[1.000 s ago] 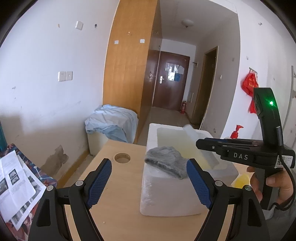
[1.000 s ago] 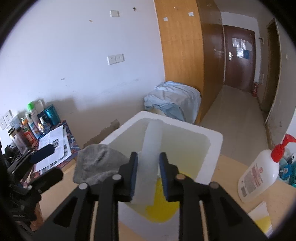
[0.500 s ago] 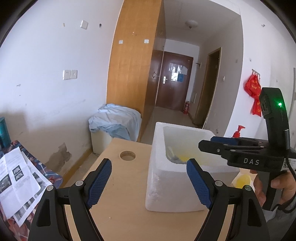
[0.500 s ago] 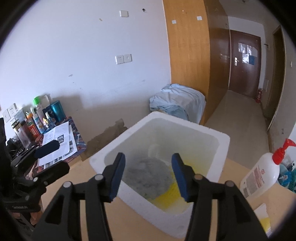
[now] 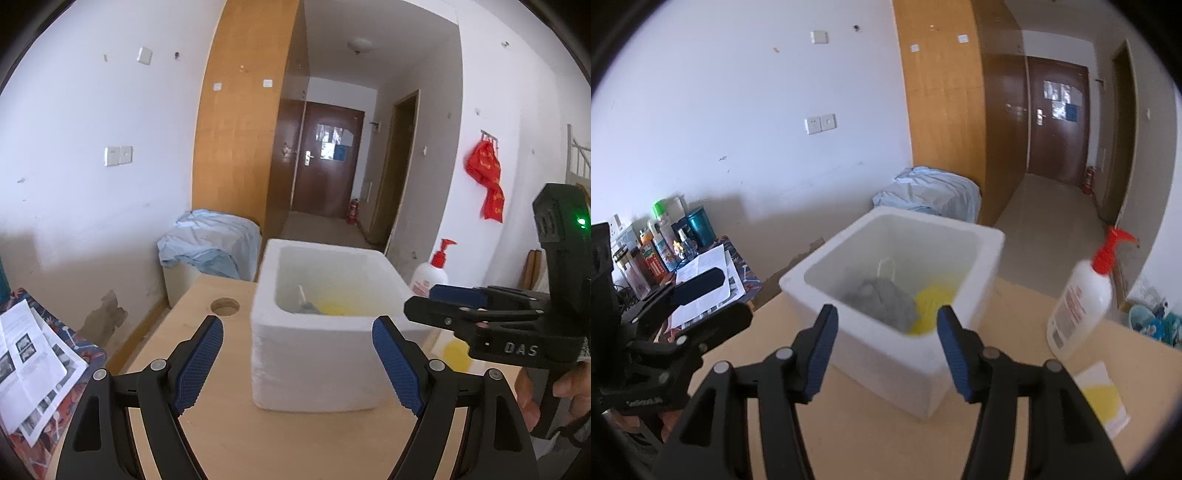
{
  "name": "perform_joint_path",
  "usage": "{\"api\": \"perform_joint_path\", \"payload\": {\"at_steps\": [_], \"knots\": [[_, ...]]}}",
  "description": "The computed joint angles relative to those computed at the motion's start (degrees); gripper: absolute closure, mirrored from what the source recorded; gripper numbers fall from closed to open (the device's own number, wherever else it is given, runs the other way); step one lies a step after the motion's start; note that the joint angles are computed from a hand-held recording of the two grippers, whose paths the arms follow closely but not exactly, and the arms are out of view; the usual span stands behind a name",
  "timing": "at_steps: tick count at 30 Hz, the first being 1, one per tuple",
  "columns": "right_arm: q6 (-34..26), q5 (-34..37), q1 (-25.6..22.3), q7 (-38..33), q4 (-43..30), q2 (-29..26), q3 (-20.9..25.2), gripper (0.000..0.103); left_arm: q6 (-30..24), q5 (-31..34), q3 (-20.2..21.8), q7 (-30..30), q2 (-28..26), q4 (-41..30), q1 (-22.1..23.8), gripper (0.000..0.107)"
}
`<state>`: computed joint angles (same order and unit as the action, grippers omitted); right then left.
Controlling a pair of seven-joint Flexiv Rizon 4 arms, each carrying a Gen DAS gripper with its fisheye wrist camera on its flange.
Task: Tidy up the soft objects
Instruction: 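Open the left tool to drop the sock while the right tool lowers the tube into the box, then move both tools back toward the yellow net on the paper towel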
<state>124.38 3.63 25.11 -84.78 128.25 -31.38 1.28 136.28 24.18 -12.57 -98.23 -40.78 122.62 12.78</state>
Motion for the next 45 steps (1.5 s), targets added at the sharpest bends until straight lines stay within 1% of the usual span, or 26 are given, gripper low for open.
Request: {"api": "perform_joint_path", "payload": {"at_steps": [4,6,10,12,13,15,17,18,20,23,29,31,34,37,38,39,40,41,42,44,45], "knots": [[2.2,2.3,0.3,0.0,2.7,1.1,0.1,0.038,0.9,-0.4,0.5,0.3,0.4,1.7,-1.3,0.023],[3.6,4.3,1.2,-0.4,4.2,1.6,-0.3,0.031,1.0,-0.5,0.4,0.3,0.7,2.3,-1.9,0.023],[5.9,6.1,1.3,-0.5,6.9,2.2,0.6,0.021,1.9,-0.9,0.8,1.0,0.7,4.0,-3.6,0.023],[7.2,6.5,0.8,-0.2,8.3,2.3,1.3,0.016,1.8,-0.8,0.6,1.2,0.6,4.7,-4.3,0.023],[7.5,6.5,0.4,0.1,9.0,2.5,1.6,0.015,1.6,-1.0,0.5,1.3,0.7,5.0,-4.6,0.023],[7.9,7.2,0.4,0.5,10.2,2.7,1.8,0.008,1.7,-0.6,0.3,1.7,0.5,5.3,-4.9,0.023],[8.9,9.5,1.5,0.4,11.3,2.8,1.3,0.006,2.1,-1.2,0.6,2.3,0.4,6.0,-6.1,0.023],[9.7,10.6,1.9,0.3,11.8,2.7,1.2,0.004,2.4,-1.4,0.6,2.5,0.3,6.3,-6.5,0.023],[11.0,11.4,1.6,1.0,12.7,2.6,1.7,0.000,2.4,-1.6,0.4,2.7,0.1,6.8,-7.2,0.023],[12.4,13.2,1.6,1.3,14.5,2.7,1.4,0.000,2.4,-2.2,0.5,3.7,0.0,7.2,-8.6,0.023],[16.1,14.9,0.6,2.9,17.4,2.0,2.2,0.000,1.9,-1.3,-0.5,4.8,-0.9,7.7,-9.3,0.023],[17.5,15.1,0.4,3.3,18.5,1.5,2.5,0.000,1.1,-0.4,-1.3,5.2,-1.2,7.5,-9.2,0.023],[19.1,17.0,1.3,3.2,19.8,1.1,2.2,0.000,0.5,1.0,-2.4,5.9,-1.8,7.2,-9.1,0.023],[20.5,17.5,0.8,3.3,21.0,1.0,2.1,0.000,-0.9,2.4,-3.9,6.8,-2.3,6.4,-9.3,0.023],[21.0,18.4,1.5,2.8,20.9,0.7,1.4,0.000,-1.6,3.1,-4.6,7.1,-2.5,6.0,-9.0,0.023],[20.6,21.7,3.8,0.8,20.3,0.3,-0.4,0.000,-2.3,3.5,-5.2,7.3,-2.7,5.5,-9.0,0.023],[20.0,23.4,4.9,-0.3,19.9,0.1,-1.4,0.000,-3.0,3.7,-5.9,7.5,-3.2,4.9,-9.0,0.023],[20.0,24.0,5.0,-0.8,19.7,-0.3,-1.8,0.000,-3.6,3.8,-6.5,7.8,-3.5,4.3,-9.0,0.023],[20.0,23.2,3.9,-0.6,19.6,-0.5,-1.6,0.000,-4.8,4.0,-7.2,8.2,-3.9,3.4,-9.2,0.023],[20.5,17.1,-1.9,2.0,20.1,-0.6,0.6,0.000,-6.2,3.6,-8.0,9.0,-4.4,2.3,-9.6,0.023],[21.1,15.8,-3.4,2.7,20.1,-0.9,1.0,0.000,-6.8,3.6,-8.7,9.3,-4.8,1.6,-9.6,0.023]]}}
